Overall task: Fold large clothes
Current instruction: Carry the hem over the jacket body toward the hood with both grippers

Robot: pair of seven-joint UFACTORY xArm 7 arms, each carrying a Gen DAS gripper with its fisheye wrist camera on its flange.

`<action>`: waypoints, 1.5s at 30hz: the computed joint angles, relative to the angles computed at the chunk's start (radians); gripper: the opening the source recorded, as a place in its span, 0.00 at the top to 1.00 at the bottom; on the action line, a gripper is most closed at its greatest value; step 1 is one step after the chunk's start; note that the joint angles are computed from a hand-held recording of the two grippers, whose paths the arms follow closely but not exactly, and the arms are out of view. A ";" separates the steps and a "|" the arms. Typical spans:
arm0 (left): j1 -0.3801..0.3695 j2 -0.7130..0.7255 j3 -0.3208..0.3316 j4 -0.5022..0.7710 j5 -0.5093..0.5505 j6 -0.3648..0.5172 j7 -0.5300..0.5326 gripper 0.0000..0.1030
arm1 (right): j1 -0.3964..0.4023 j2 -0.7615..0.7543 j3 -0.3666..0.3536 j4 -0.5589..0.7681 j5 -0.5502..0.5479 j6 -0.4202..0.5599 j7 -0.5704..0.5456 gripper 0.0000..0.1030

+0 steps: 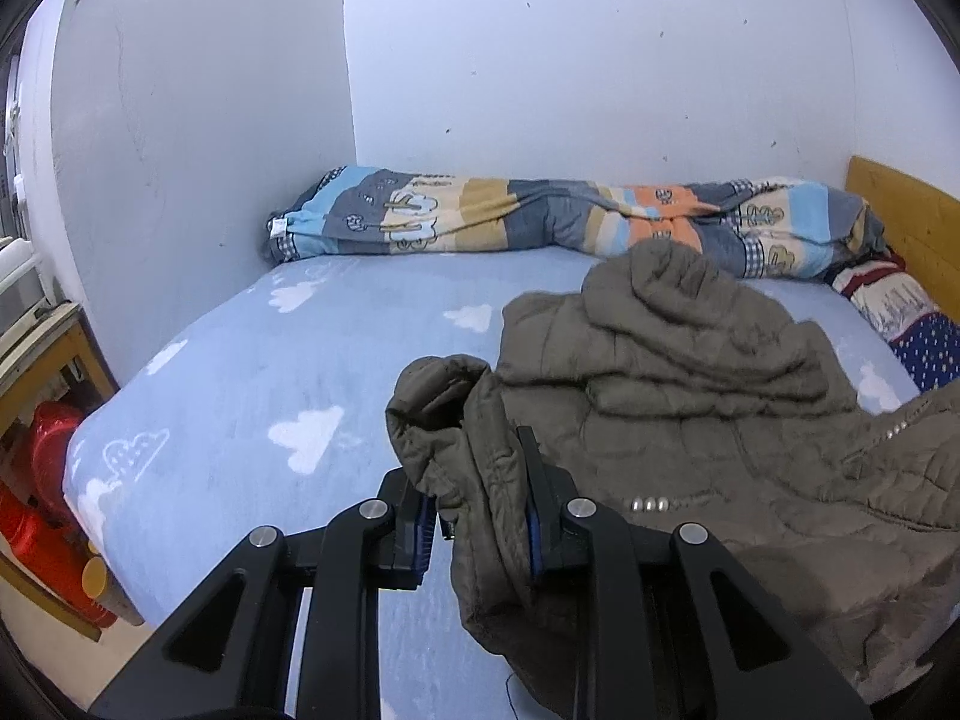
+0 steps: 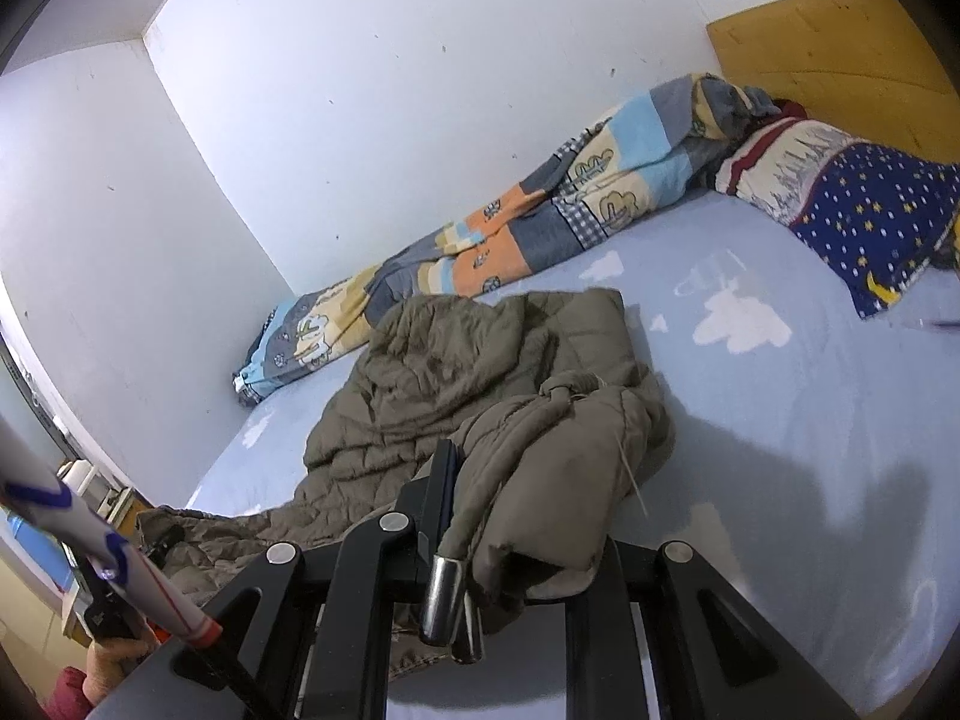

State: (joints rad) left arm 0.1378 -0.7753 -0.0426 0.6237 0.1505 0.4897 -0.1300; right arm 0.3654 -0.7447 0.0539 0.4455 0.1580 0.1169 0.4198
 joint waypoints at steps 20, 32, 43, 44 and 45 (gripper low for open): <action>-0.017 0.709 -0.008 0.673 0.168 -0.072 -0.181 0.49 | 0.112 0.623 -0.220 0.627 0.240 0.022 -0.341 0.85; -0.110 1.038 0.139 1.035 0.258 -0.029 -0.210 0.44 | -0.078 1.152 -0.143 1.181 0.234 0.210 -0.243 0.85; -0.164 1.175 0.073 1.056 0.082 -0.003 -0.004 0.44 | -0.212 1.498 -0.052 1.663 0.144 0.509 -0.056 0.77; -0.186 1.203 0.094 1.081 0.101 0.014 -0.023 0.44 | -0.239 1.499 -0.018 1.666 0.158 0.512 -0.062 0.75; -0.191 1.240 0.095 1.119 0.095 0.041 -0.017 0.44 | -0.259 1.499 0.010 1.666 0.163 0.515 -0.071 0.74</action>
